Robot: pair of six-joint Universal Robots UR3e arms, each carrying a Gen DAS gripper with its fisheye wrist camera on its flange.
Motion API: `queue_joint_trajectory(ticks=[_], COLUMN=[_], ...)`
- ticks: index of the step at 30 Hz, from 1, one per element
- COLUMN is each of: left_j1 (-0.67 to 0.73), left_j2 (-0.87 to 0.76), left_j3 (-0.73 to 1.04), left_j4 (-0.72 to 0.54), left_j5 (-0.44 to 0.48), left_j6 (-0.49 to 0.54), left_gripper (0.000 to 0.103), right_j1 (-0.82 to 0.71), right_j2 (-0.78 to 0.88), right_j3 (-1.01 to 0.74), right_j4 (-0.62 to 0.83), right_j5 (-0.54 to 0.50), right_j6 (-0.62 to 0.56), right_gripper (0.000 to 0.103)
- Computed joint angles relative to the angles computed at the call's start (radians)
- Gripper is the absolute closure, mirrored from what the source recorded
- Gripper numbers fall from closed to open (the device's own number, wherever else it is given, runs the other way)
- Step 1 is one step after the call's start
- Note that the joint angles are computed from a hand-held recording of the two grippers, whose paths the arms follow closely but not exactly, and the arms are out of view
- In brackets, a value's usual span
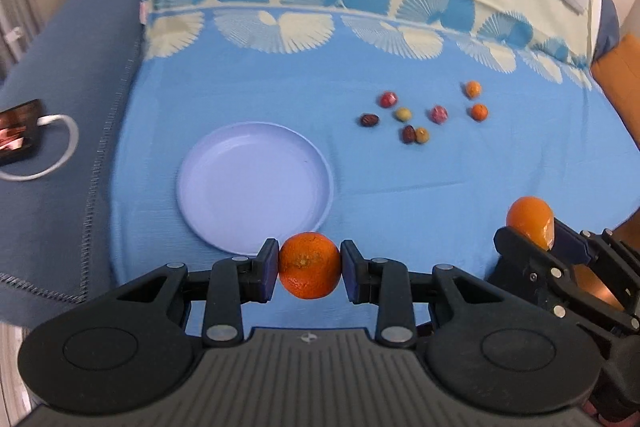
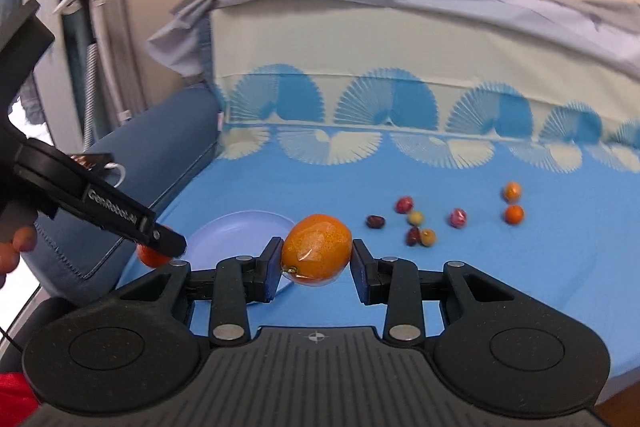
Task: Organize fruits
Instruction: 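Carry both held mandarins over the light blue plate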
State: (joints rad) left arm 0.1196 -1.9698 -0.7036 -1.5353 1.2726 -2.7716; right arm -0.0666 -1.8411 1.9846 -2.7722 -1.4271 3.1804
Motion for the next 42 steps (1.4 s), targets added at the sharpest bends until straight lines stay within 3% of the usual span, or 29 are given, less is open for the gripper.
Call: queue_joint_trajectory(ticks=[5, 16, 42], left_j1=[0.078, 0.150, 0.157], left_j2=[0.130, 0.241, 0.208], left_j3=[-0.154, -0.283, -0.258], left_j4=[0.059, 0.095, 0.088], left_j5=[-0.044, -0.075, -0.055], left_j6=[-0.001, 0.022, -0.008], left_gripper=[0.066, 0.066, 0.066], right_j1=[0.073, 0.125, 0.083], right_j2=[0.000, 0.020, 0.034], right_j3=[-0.033, -0.065, -0.063], right_j4=[0.021, 0.020, 0.039], right_j5=[-0.045, -0.074, 0.001], right_j6=[-0.019, -0.045, -0.066], right_gripper=[0.065, 0.065, 0.065])
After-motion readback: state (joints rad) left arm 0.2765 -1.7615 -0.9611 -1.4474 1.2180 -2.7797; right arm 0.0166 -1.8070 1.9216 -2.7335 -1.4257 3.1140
